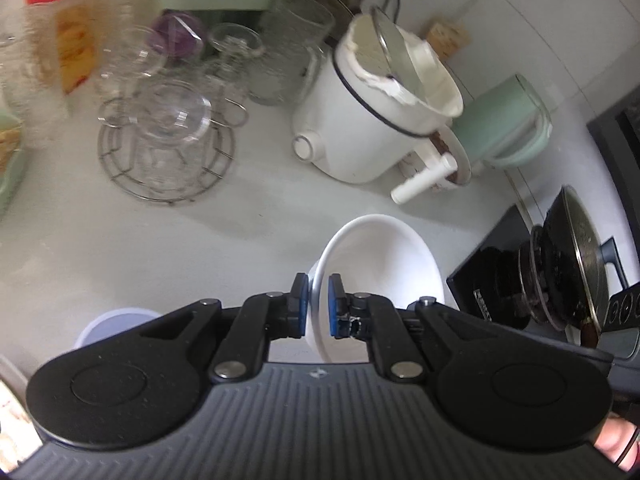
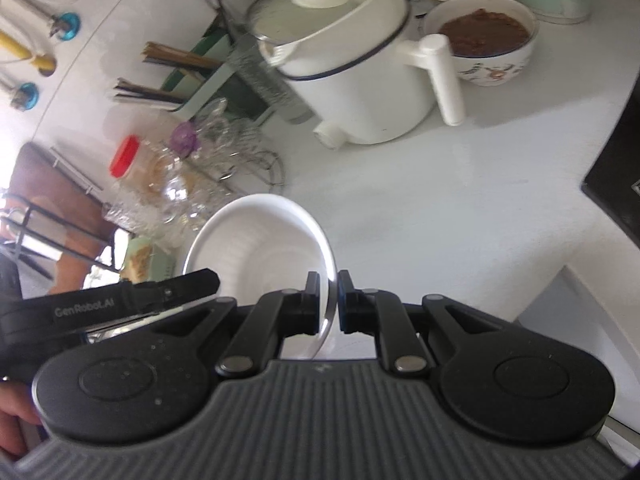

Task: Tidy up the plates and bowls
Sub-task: 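Lift the white bowl with both grippers and lower it into the translucent bowls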

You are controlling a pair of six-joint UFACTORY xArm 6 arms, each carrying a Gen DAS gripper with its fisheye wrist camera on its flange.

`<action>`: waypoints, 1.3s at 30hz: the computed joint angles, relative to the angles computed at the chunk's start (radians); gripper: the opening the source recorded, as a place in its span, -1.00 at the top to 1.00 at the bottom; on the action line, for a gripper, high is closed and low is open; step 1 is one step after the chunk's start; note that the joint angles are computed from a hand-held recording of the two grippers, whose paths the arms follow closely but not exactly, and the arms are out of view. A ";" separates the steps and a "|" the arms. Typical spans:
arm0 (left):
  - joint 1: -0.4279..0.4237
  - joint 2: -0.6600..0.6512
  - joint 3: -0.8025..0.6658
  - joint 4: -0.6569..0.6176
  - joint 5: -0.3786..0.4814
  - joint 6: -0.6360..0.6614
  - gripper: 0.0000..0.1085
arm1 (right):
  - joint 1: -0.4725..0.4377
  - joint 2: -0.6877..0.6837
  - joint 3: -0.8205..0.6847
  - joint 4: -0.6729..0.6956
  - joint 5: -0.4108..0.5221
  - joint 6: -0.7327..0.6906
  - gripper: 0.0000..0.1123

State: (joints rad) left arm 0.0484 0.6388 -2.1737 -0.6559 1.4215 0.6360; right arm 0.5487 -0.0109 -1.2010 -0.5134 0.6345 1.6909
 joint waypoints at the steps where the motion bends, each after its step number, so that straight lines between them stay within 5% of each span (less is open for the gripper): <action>1: 0.009 -0.001 -0.001 -0.005 -0.001 0.000 0.80 | 0.005 0.014 -0.018 0.004 0.000 -0.008 0.79; 19: 0.172 -0.038 0.075 -0.075 -0.070 -0.007 0.79 | 0.039 0.239 -0.288 0.146 -0.055 -0.243 0.79; 28: 0.230 0.002 0.070 -0.024 -0.073 -0.055 0.79 | 0.062 0.420 -0.537 0.295 0.065 -0.479 0.78; 39: 0.246 0.061 0.047 0.055 -0.043 0.007 0.78 | 0.097 0.502 -0.586 0.280 0.113 -0.401 0.79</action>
State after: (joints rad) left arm 0.2942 0.6995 -2.1271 -0.6006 1.3789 0.6432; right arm 0.6460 0.4912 -1.7869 -0.2332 0.7477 1.2895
